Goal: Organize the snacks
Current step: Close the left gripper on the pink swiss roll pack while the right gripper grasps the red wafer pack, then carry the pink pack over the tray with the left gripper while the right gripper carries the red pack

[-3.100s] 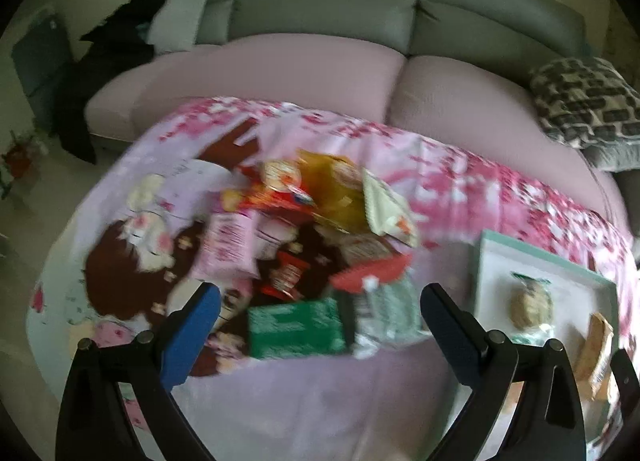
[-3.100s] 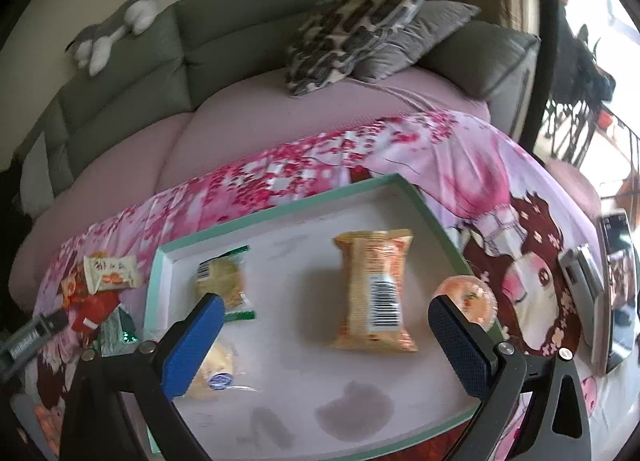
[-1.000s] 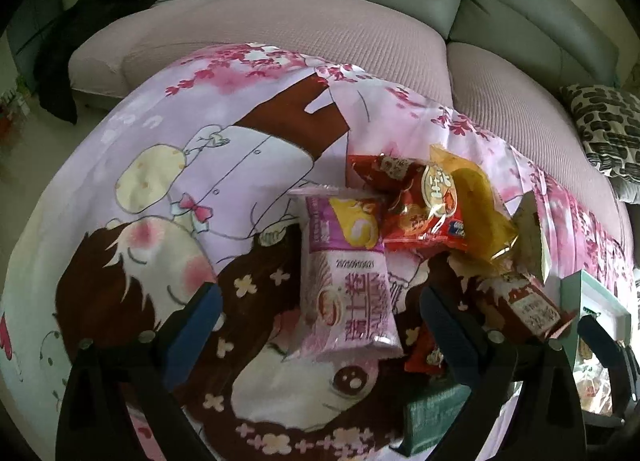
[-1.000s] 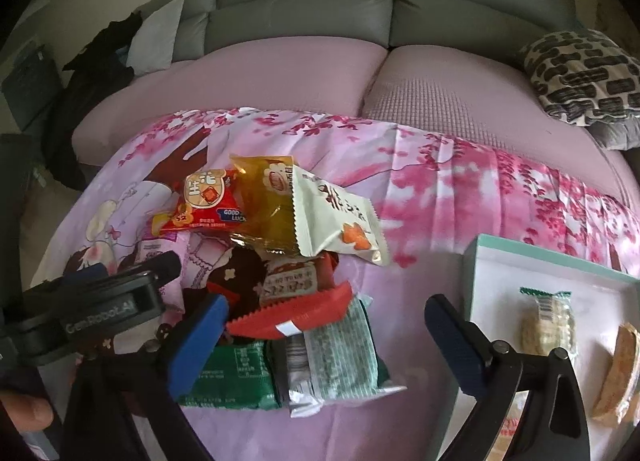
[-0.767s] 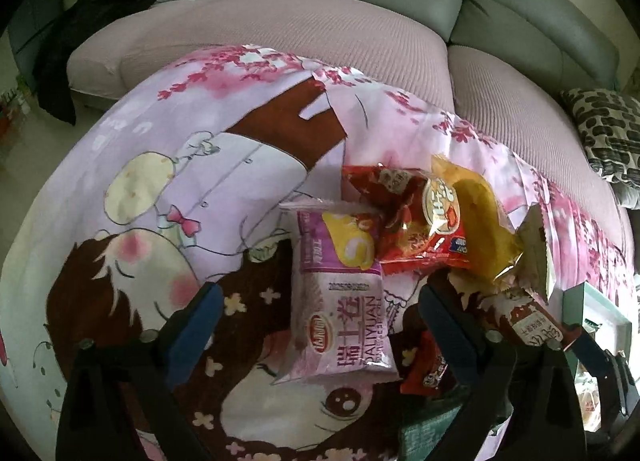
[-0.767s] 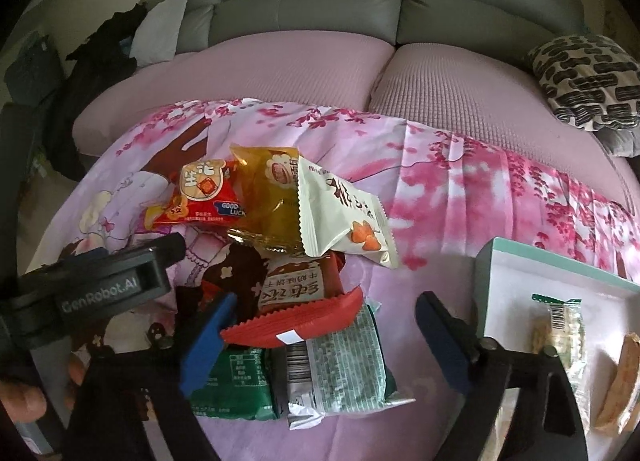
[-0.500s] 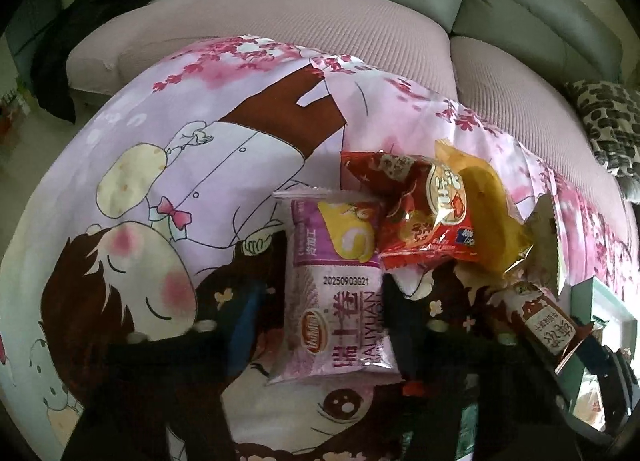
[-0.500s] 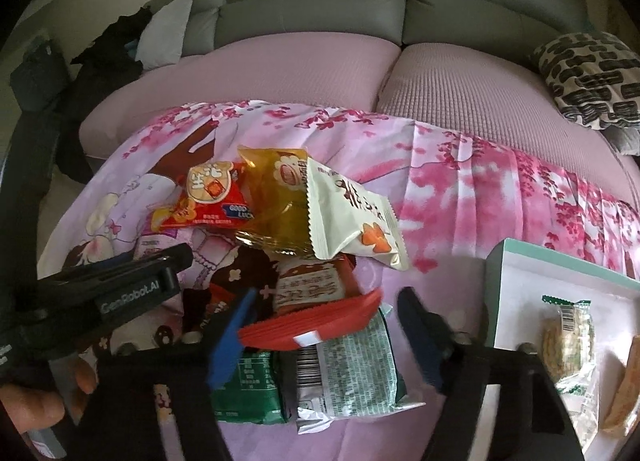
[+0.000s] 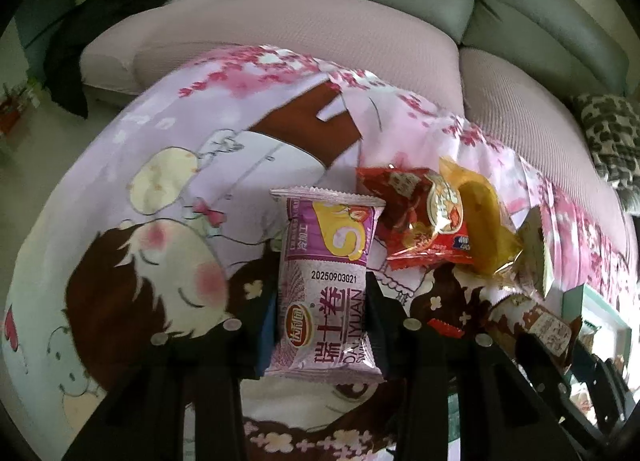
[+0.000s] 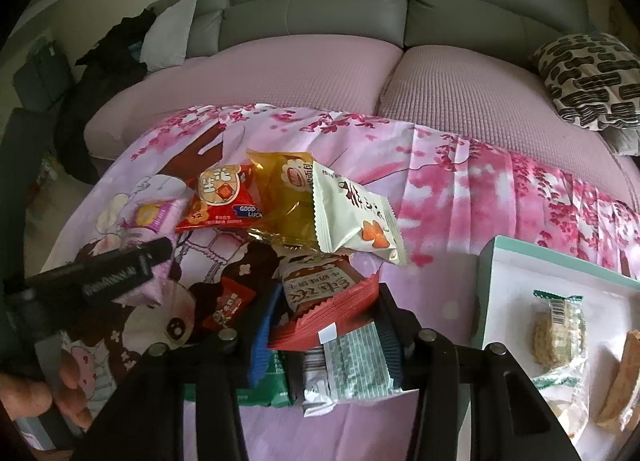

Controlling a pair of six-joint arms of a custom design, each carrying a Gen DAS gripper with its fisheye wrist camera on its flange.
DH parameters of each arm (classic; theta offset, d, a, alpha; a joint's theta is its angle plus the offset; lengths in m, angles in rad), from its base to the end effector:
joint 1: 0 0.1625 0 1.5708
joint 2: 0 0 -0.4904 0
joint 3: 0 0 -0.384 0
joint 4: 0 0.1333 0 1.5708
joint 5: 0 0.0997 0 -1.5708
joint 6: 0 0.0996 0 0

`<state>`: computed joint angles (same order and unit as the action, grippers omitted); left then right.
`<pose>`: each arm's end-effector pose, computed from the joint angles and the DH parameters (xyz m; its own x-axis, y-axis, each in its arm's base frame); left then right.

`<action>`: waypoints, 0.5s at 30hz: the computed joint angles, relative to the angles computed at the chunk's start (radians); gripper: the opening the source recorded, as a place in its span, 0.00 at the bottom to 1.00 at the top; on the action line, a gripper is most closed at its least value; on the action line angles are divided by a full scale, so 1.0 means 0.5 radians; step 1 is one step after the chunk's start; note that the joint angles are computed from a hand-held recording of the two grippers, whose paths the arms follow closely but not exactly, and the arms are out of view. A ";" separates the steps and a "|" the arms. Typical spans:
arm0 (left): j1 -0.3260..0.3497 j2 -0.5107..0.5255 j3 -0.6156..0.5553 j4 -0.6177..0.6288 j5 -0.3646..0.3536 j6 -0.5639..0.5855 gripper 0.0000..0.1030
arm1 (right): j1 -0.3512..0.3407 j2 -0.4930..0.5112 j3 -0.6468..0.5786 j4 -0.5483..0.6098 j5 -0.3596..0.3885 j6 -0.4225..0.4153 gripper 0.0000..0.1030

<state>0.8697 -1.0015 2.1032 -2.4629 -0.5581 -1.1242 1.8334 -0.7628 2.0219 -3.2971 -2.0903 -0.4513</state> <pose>-0.1719 -0.5413 0.1607 -0.6947 -0.4683 -0.5460 0.0102 0.7525 -0.6585 0.2368 -0.5579 0.1036 -0.7055 -0.3845 0.5953 -0.5995 0.7718 -0.2120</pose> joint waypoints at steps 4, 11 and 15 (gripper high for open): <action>-0.057 -0.067 0.036 0.093 0.058 -0.138 0.39 | 0.026 -0.051 0.044 -0.002 0.014 0.013 0.47; -0.167 -0.107 0.060 0.187 0.121 -0.223 0.39 | 0.058 -0.185 0.152 -0.124 0.022 0.039 0.47; -0.217 -0.081 0.048 0.182 0.133 -0.194 0.39 | 0.054 -0.273 0.220 -0.192 0.005 0.069 0.47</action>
<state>0.7610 -1.0419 2.1270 -2.3719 -0.4918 -1.2212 1.8602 -0.8995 2.1319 -3.3932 -2.0877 -0.4168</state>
